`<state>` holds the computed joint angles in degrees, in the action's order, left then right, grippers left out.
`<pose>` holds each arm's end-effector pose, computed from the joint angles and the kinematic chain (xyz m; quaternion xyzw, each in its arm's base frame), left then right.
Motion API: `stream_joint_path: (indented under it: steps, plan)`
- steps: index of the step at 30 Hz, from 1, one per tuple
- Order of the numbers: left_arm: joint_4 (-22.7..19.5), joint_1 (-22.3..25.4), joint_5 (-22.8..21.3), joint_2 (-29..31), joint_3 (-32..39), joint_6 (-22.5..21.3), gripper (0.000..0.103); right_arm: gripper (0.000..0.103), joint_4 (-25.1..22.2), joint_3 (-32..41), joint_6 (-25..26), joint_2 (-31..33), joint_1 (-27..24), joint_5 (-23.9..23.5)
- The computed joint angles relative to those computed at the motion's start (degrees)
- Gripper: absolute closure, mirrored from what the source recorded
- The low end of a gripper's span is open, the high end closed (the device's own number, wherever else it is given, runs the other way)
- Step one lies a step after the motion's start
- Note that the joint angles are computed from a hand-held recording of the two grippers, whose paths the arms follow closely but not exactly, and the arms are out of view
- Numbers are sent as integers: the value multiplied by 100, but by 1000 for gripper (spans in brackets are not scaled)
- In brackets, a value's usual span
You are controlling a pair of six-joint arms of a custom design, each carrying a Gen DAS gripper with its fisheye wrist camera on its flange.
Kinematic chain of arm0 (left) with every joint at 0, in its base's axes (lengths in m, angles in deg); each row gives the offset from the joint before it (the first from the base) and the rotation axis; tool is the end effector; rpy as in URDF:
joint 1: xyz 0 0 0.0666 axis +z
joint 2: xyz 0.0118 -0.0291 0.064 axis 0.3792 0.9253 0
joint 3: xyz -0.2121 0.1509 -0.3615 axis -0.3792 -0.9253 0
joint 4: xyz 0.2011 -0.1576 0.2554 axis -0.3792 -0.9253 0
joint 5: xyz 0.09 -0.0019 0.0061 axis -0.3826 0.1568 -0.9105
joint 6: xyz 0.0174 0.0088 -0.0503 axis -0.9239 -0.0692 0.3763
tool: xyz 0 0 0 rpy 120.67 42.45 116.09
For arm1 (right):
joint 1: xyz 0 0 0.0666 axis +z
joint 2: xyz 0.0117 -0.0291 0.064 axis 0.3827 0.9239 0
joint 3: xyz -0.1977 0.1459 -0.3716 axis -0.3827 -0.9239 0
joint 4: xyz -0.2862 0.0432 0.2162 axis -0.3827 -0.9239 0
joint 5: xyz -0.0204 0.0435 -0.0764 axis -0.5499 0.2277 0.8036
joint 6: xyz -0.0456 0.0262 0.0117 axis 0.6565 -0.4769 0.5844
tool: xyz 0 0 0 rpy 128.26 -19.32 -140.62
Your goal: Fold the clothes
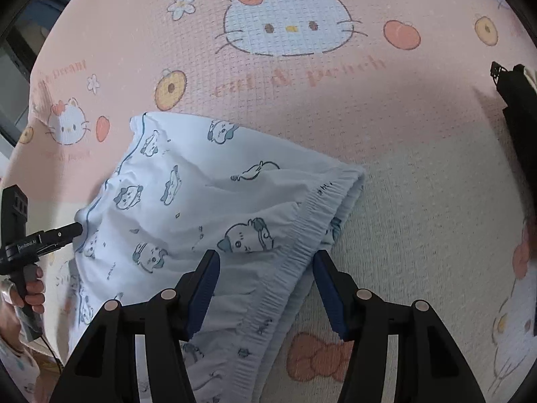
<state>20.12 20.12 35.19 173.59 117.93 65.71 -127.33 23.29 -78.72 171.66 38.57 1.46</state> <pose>0.6367 -0.0312 0.3648 -0.2334 0.9332 -0.1642 0.2186 0.5870 0.1747 0.4023 0.0175 0.9608 0.1591 0.2262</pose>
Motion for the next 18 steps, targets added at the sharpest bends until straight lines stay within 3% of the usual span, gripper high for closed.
stream_joint_path:
  steps: [7, 12, 13, 14, 15, 17, 18]
  plan:
    - [-297, 26, 221, 334, 541, 16, 45, 46, 296, -23, -438, 18, -35, -44]
    - [-437, -95, -245, 465, 766, -184, 47, 46, 393, -12, -502, 47, -31, 29]
    - [-439, -129, -419, 464, 761, -207, 58, 46, 378, 21, -420, 78, -2, 131]
    - [-440, -164, -593, 463, 756, -229, 69, 51, 354, 53, -336, 105, 27, 235]
    - [-440, -197, -763, 463, 750, -250, 71, 66, 338, 84, -222, 130, 75, 440]
    - [-377, -224, -888, 436, 685, -266, 75, 81, 295, 104, 4, 137, 140, 829]
    - [-331, -227, -922, 414, 636, -286, 76, 83, 275, 113, 83, 139, 153, 945]
